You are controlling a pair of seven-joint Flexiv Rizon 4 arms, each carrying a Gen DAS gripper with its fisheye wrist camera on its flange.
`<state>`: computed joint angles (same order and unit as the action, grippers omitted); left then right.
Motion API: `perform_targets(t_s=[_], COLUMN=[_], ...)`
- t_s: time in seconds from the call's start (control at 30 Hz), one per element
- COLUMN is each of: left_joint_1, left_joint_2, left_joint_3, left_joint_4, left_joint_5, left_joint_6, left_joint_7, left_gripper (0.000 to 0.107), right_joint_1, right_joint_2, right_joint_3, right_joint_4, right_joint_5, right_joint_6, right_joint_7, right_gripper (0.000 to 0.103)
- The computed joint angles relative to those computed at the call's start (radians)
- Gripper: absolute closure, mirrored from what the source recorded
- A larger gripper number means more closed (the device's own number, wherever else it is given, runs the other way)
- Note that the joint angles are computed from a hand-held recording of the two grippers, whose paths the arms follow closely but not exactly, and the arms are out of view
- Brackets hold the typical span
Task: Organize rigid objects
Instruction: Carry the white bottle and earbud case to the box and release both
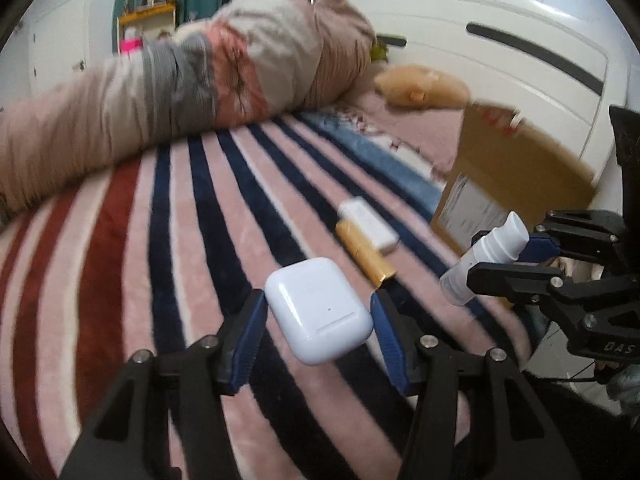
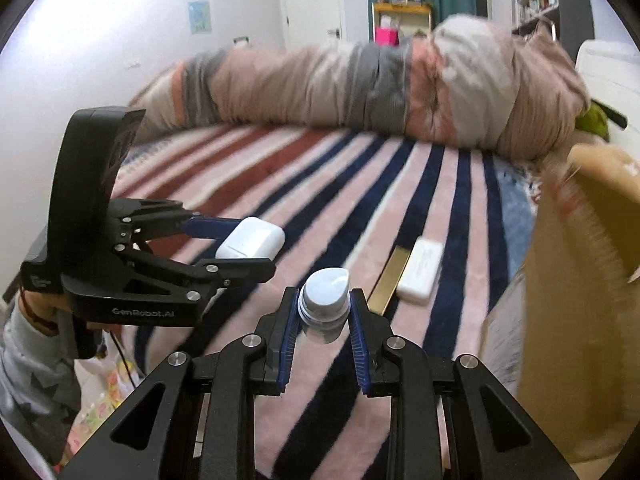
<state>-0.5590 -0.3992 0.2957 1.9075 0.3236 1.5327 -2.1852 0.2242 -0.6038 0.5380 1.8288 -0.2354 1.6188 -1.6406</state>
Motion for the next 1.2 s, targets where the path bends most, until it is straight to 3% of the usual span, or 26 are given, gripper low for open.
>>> perform_targets(t_s=[0.13,0.2,0.4,0.63,0.8,0.9,1.03,1.2], left_joint_1=[-0.112,-0.132,-0.086,0.003,0.004,0.002,0.002,-0.012], left_joint_2=[0.058,0.079,0.059,-0.046,-0.136,-0.18,-0.22,-0.253], left_joint_3=[0.089,0.086,-0.048,-0.226,-0.273,-0.282,-0.287,-0.266], left_joint_4=[-0.054,-0.087,-0.226,-0.391,-0.503,-0.552,-0.587,-0.62], left_joint_5=[0.102,0.148,0.18,0.079,-0.027,-0.073,-0.123,-0.138], left_joint_6=[-0.056,-0.09,-0.15,-0.199,-0.271,-0.311,-0.341,-0.373], left_joint_7=[-0.101,-0.136,-0.117,0.047,0.173,0.228,0.278,0.301], left_gripper=[0.057,0.057,0.057,0.057,0.056,0.056,0.056,0.056], right_joint_1=[-0.111,-0.158,-0.415,-0.584,-0.61,-0.564,-0.55,-0.565], right_joint_2=[0.043,0.068,0.085,0.063,0.045,0.045,0.033,0.007], right_joint_3=[0.109,0.141,0.313,0.355,0.333,0.27,0.252,0.276], right_joint_4=[0.044,0.067,0.121,0.129,0.105,0.083,0.07,0.055], right_joint_5=[0.006,0.0,-0.061,-0.15,-0.169,-0.153,-0.122,-0.061], right_joint_6=[0.049,0.077,0.125,0.11,0.056,0.019,-0.016,-0.024], right_joint_7=[-0.031,-0.03,0.008,0.077,0.07,0.038,-0.017,-0.081], right_gripper=[0.083,0.083,0.083,0.083,0.083,0.083,0.083,0.07])
